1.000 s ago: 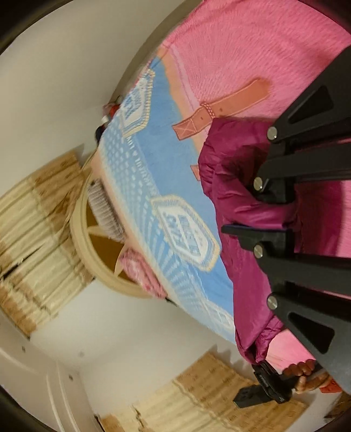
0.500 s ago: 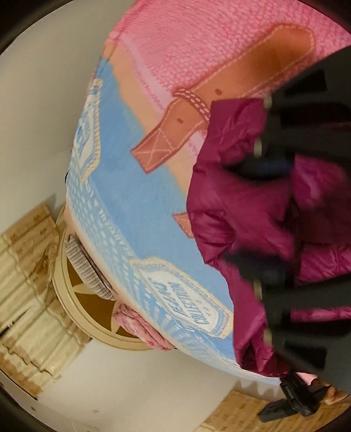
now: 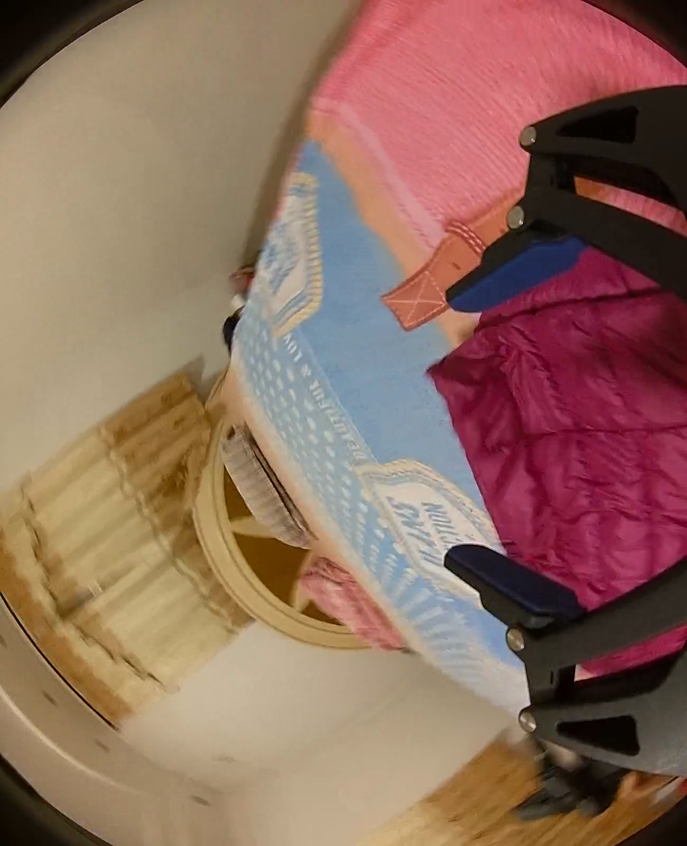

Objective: Fold large clothes

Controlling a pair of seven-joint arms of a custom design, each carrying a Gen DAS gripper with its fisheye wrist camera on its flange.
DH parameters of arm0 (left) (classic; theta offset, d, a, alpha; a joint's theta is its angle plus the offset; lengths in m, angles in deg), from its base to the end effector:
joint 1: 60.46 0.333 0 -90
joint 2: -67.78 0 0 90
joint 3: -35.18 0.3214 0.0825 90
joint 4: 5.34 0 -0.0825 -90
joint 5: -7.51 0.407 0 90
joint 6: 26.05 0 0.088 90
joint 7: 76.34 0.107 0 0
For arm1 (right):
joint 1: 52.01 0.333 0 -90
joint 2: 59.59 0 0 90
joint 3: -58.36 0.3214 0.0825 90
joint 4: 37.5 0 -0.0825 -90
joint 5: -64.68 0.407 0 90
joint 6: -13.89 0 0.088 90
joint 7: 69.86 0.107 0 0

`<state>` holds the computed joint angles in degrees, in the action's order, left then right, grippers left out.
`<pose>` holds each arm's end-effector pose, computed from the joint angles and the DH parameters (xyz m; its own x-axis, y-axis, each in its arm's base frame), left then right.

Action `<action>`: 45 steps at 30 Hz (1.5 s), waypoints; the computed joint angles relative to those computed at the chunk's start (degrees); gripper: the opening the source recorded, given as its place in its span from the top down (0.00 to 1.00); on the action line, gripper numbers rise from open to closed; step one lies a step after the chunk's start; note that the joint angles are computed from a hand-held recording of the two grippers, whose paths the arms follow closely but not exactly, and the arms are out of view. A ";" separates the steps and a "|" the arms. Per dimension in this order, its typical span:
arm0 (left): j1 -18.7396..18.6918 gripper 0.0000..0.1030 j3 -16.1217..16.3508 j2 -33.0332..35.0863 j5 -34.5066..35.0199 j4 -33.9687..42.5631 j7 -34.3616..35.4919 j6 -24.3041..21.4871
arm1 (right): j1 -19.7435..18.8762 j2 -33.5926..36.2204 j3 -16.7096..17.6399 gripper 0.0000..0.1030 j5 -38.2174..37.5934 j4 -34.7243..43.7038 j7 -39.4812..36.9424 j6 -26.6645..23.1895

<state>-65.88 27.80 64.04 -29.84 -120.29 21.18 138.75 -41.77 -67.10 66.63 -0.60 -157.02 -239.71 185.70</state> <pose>0.5971 -0.1023 0.5852 -0.0464 -0.8803 0.4722 -0.6372 -0.3380 -0.6927 0.5181 0.2462 0.5678 -0.0663 -0.8866 -0.4578 -0.4466 0.4367 -0.7810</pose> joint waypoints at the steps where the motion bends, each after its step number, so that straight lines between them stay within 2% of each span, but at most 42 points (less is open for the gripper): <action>1: -0.31 0.20 -0.76 0.14 2.96 0.18 -0.40 -0.44 | 2.13 -0.13 -0.48 0.24 5.97 -0.06 -9.01 -1.09; 3: -1.00 0.20 -2.54 1.11 11.24 0.47 -3.32 0.24 | 4.92 1.08 -0.03 0.46 13.01 1.78 -20.61 -4.96; 4: -1.35 0.20 -3.76 1.83 18.53 0.35 -7.85 1.51 | 6.11 2.58 0.65 0.53 14.74 3.94 -25.30 -7.72; 5: -1.72 0.20 -4.56 2.74 25.63 0.64 -12.82 2.09 | 7.14 4.36 0.90 0.65 16.41 6.10 -29.28 -9.13; 7: -2.99 0.20 -4.88 5.21 38.96 2.37 -22.73 1.79 | 9.18 8.26 0.82 0.69 22.43 9.58 -37.70 -9.45; 8: -3.66 0.20 -4.40 5.78 41.87 2.54 -25.00 1.74 | 10.15 10.42 0.81 0.69 25.71 11.48 -42.03 -10.60; 11: -6.37 0.20 -1.92 10.96 51.51 7.26 -33.32 -0.11 | 13.74 17.38 -0.64 0.69 23.56 19.00 -44.28 -18.05; 13: -8.51 0.20 0.81 13.59 57.60 9.99 -38.38 -2.73 | 15.14 20.57 -2.01 0.69 24.27 21.44 -45.30 -19.79; 15: -8.56 0.20 1.38 15.85 57.59 11.50 -38.19 -3.76 | 16.17 22.50 -3.66 0.69 24.66 22.39 -44.95 -20.84; 17: -8.52 0.20 1.58 17.74 55.75 12.29 -37.78 -3.73 | 16.28 22.77 -4.78 0.69 25.63 21.07 -43.88 -18.96; 19: -8.31 0.20 1.72 19.03 53.10 11.61 -37.21 -1.00 | 16.23 22.46 -5.79 0.69 25.83 19.14 -41.74 -15.75; 21: -10.40 0.20 3.98 19.30 55.41 11.28 -39.24 0.71 | 16.39 22.15 -6.96 0.70 24.56 17.92 -39.25 -13.13; 24: -11.89 0.19 5.62 19.59 57.26 11.01 -40.96 1.69 | 16.59 22.91 -6.97 0.69 24.76 18.83 -38.79 -13.42; 26: -11.23 0.18 4.81 20.12 55.45 11.45 -39.53 1.29 | 16.43 23.26 -6.79 0.69 25.67 19.03 -39.55 -13.33; 29: -11.44 0.17 4.91 20.82 54.45 12.43 -38.64 0.04 | 16.07 24.16 -6.22 0.69 28.12 20.05 -41.93 -14.10; 33: -13.43 0.17 6.55 21.86 57.68 14.68 -40.70 -3.83 | 15.56 25.77 -5.47 0.69 32.43 21.92 -46.10 -16.07; 37: -13.78 0.16 6.67 22.77 60.15 16.24 -42.11 -6.43 | 17.10 26.78 -6.32 0.69 32.03 24.01 -47.28 -19.83; 39: -14.05 0.16 6.81 22.97 61.66 16.74 -42.99 -7.64 | 17.30 26.63 -6.57 0.69 31.78 23.86 -47.18 -19.83; 41: -14.19 0.15 6.85 23.21 62.97 17.26 -43.89 -8.71 | 16.93 25.89 -6.68 0.69 32.12 22.52 -46.51 -17.85; 43: -14.14 0.15 6.71 23.31 63.96 17.46 -44.51 -9.23 | 16.95 24.19 -7.60 0.74 31.36 20.51 -43.46 -16.08; 45: -13.81 0.15 6.36 23.33 64.25 17.50 -44.69 -9.37 | 18.53 22.51 -9.50 0.74 26.34 20.09 -37.63 -19.09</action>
